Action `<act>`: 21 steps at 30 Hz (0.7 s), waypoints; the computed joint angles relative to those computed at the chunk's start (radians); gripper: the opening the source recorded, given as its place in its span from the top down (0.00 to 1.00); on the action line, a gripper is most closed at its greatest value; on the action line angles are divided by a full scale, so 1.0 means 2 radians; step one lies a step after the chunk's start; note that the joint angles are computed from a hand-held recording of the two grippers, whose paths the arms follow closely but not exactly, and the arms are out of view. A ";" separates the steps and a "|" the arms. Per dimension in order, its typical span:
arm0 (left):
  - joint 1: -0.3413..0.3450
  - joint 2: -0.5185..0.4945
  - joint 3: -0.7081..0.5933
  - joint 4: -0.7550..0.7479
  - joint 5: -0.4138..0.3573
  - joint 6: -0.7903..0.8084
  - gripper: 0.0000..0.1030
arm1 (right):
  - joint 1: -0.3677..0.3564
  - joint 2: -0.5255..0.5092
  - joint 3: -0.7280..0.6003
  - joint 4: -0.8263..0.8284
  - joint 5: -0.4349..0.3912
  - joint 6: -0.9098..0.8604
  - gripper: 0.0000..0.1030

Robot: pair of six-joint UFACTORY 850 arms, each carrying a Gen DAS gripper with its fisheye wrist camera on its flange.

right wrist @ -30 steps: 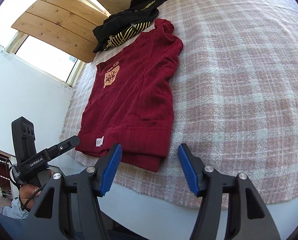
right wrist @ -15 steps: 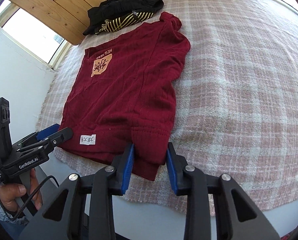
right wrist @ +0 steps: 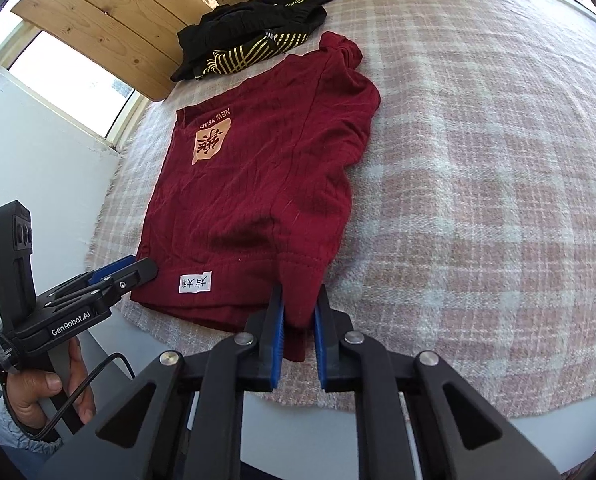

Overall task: Fold clothes
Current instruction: 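Close the right gripper on the sweater's hem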

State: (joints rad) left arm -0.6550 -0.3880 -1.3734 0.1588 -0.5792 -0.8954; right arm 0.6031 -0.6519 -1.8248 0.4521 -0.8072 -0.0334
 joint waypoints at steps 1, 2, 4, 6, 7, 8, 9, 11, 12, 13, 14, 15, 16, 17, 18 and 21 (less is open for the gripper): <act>0.000 0.002 0.002 -0.001 0.000 -0.004 0.36 | 0.000 -0.002 -0.002 0.002 -0.007 0.001 0.84; -0.001 0.004 0.004 -0.003 0.001 -0.009 0.30 | -0.001 -0.005 -0.004 0.004 -0.015 0.003 0.82; -0.001 0.007 0.009 -0.013 0.006 -0.012 0.28 | -0.003 -0.005 -0.001 0.019 -0.023 -0.004 0.74; -0.001 0.004 0.009 -0.034 0.009 -0.001 0.28 | -0.007 0.000 0.012 0.048 -0.023 -0.022 0.69; -0.002 0.002 0.008 -0.035 0.010 0.000 0.27 | -0.012 0.003 0.021 0.079 -0.022 -0.040 0.67; -0.004 0.001 0.007 -0.030 0.015 0.001 0.27 | -0.018 0.007 0.033 0.113 -0.018 -0.057 0.66; -0.006 0.000 0.006 -0.026 0.020 0.002 0.28 | -0.024 0.009 0.042 0.142 -0.015 -0.070 0.66; -0.008 -0.003 0.004 -0.020 0.028 0.002 0.28 | -0.035 0.014 0.061 0.200 -0.013 -0.098 0.66; -0.008 -0.003 0.004 -0.020 0.031 0.003 0.28 | -0.040 0.016 0.070 0.229 -0.013 -0.112 0.66; -0.006 -0.003 0.004 -0.023 0.034 0.004 0.28 | -0.042 0.016 0.071 0.238 -0.014 -0.118 0.66; -0.005 -0.001 0.007 -0.027 0.037 0.004 0.31 | -0.042 0.016 0.072 0.244 -0.012 -0.127 0.66; -0.004 0.002 0.010 -0.023 0.039 0.001 0.34 | -0.042 0.017 0.073 0.250 -0.010 -0.135 0.66; -0.005 0.002 0.011 -0.008 0.035 -0.008 0.43 | -0.042 0.018 0.073 0.256 -0.008 -0.144 0.66; -0.006 0.003 0.011 0.006 0.031 -0.016 0.55 | -0.041 0.014 0.071 0.254 -0.007 -0.141 0.66; -0.006 0.002 0.009 0.014 0.025 -0.020 0.60 | -0.039 0.011 0.067 0.252 -0.007 -0.137 0.66; -0.004 0.002 0.007 0.025 0.013 -0.023 0.73 | -0.037 0.005 0.060 0.255 -0.006 -0.141 0.79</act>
State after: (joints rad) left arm -0.6636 -0.3840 -1.3593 0.2082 -0.5540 -0.9420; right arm 0.5286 -0.6418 -1.7050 0.9619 -0.8184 -0.3148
